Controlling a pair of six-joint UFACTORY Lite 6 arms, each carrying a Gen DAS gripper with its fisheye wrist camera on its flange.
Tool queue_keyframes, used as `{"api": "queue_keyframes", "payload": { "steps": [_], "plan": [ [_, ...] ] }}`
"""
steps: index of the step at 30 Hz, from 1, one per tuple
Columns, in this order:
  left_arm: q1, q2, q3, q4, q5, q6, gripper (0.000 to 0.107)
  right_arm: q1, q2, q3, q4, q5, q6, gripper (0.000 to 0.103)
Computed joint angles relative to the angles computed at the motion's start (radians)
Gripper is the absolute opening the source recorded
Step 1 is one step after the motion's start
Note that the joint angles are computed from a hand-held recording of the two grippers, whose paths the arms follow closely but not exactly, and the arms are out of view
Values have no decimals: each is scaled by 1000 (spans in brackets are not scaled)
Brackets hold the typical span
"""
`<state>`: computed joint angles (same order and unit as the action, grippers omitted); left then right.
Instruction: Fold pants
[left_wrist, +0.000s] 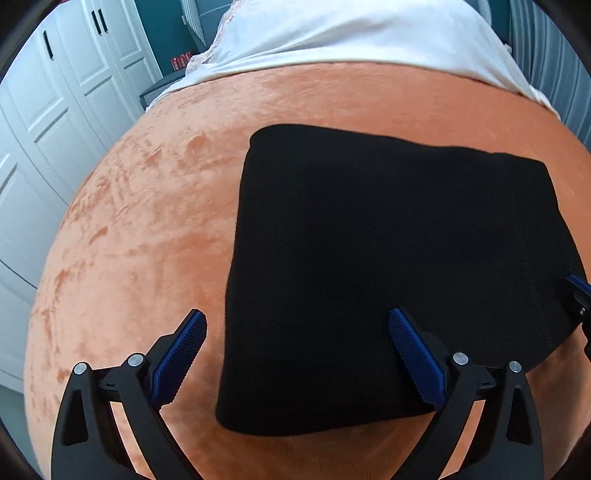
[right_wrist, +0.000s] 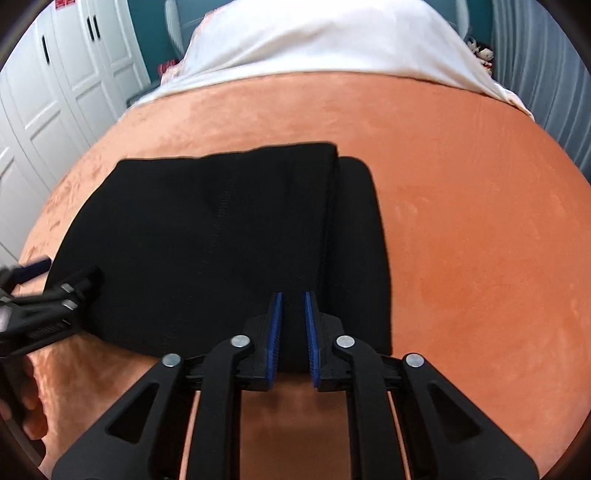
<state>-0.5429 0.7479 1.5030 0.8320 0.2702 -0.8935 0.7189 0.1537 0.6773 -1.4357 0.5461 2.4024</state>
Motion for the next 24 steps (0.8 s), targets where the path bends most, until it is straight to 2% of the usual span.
{"api": "queue_keyframes", "payload": {
  "steps": [4, 7, 9, 13, 16, 18, 22, 24],
  "plan": [
    [4, -67, -59, -17, -2, 2, 95, -18, -42, -11, 49, -25, -49, 21],
    [-18, -220, -194, 168, 28, -156, 95, 31, -149, -27, 220, 34, -163, 21],
    [-33, -374, -325, 232, 34, -206, 95, 119, -253, -49, 305, 110, -188, 22],
    [-83, -700, -564, 220, 79, -189, 95, 378, -359, -13, 467, 369, -215, 22],
    [-160, -973, -725, 93, 174, -82, 95, 624, -338, 84, 563, 611, -163, 22],
    [-228, -1124, -797, 2, 258, -25, 95, 734, -298, 152, 600, 711, -123, 22],
    [-345, -1355, -892, -120, 411, 35, 95, 938, -193, 297, 667, 858, -24, 22],
    [-394, -1437, -922, -156, 475, 36, 95, 991, -151, 350, 685, 893, -2, 22]
  ]
}}
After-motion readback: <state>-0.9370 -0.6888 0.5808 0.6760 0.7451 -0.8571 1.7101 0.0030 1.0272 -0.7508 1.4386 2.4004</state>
